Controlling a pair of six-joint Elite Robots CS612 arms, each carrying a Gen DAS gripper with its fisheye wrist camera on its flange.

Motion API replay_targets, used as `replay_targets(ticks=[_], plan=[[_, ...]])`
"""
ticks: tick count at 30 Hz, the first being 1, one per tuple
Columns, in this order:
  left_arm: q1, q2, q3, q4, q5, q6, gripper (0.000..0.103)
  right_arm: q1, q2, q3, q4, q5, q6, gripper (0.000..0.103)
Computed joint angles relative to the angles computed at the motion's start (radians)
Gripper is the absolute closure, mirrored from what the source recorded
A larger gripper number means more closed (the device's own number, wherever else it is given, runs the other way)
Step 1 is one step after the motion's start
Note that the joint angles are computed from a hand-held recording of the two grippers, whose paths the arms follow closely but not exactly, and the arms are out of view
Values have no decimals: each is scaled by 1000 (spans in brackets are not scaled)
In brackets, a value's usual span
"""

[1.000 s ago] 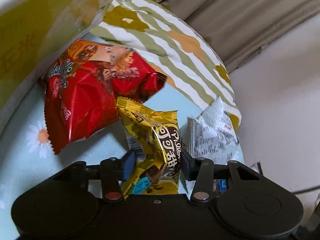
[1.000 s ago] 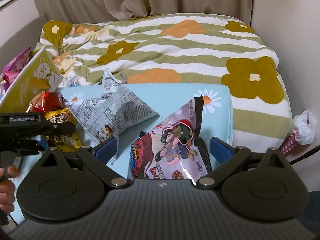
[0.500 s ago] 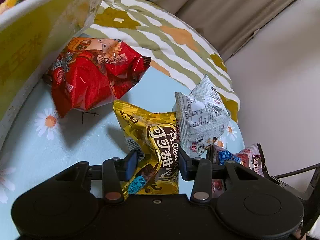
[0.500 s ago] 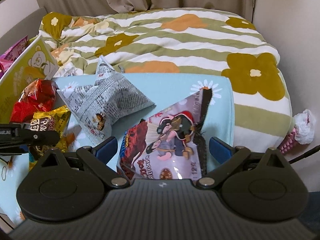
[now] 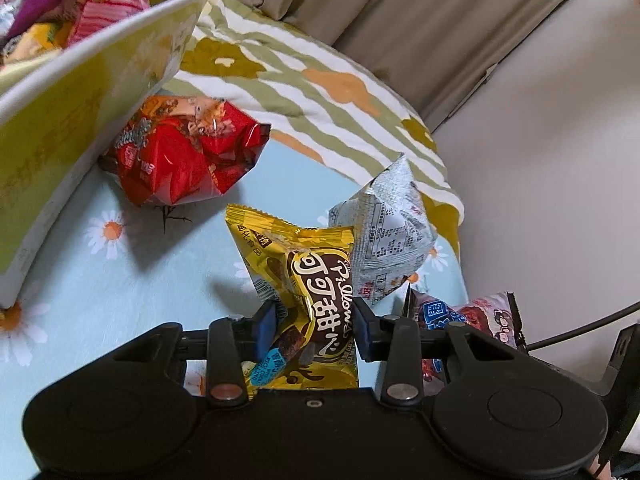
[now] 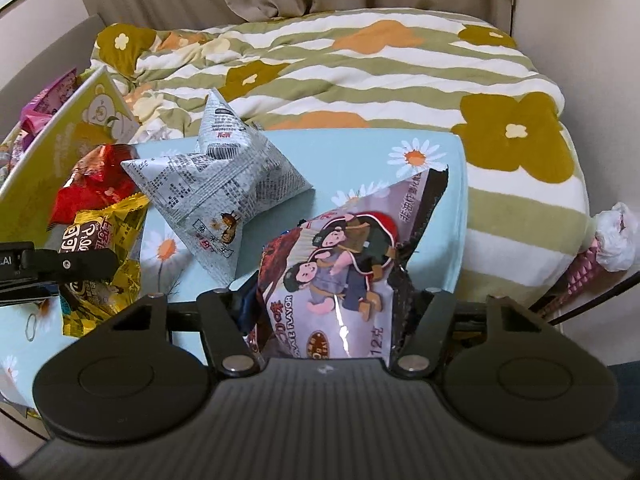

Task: Organize snacks
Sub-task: 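Grasp the gold chocolate bag with the left gripper while the right gripper grasps the cartoon-printed bag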

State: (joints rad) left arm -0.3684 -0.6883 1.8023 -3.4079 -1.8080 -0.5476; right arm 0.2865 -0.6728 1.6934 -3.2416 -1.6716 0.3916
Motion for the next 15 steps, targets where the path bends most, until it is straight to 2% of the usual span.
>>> replay_targets(ticks=[15], plan=[[-11,-77,92,-138,78,42,60,26,-47,50,-181,0,-13,25]])
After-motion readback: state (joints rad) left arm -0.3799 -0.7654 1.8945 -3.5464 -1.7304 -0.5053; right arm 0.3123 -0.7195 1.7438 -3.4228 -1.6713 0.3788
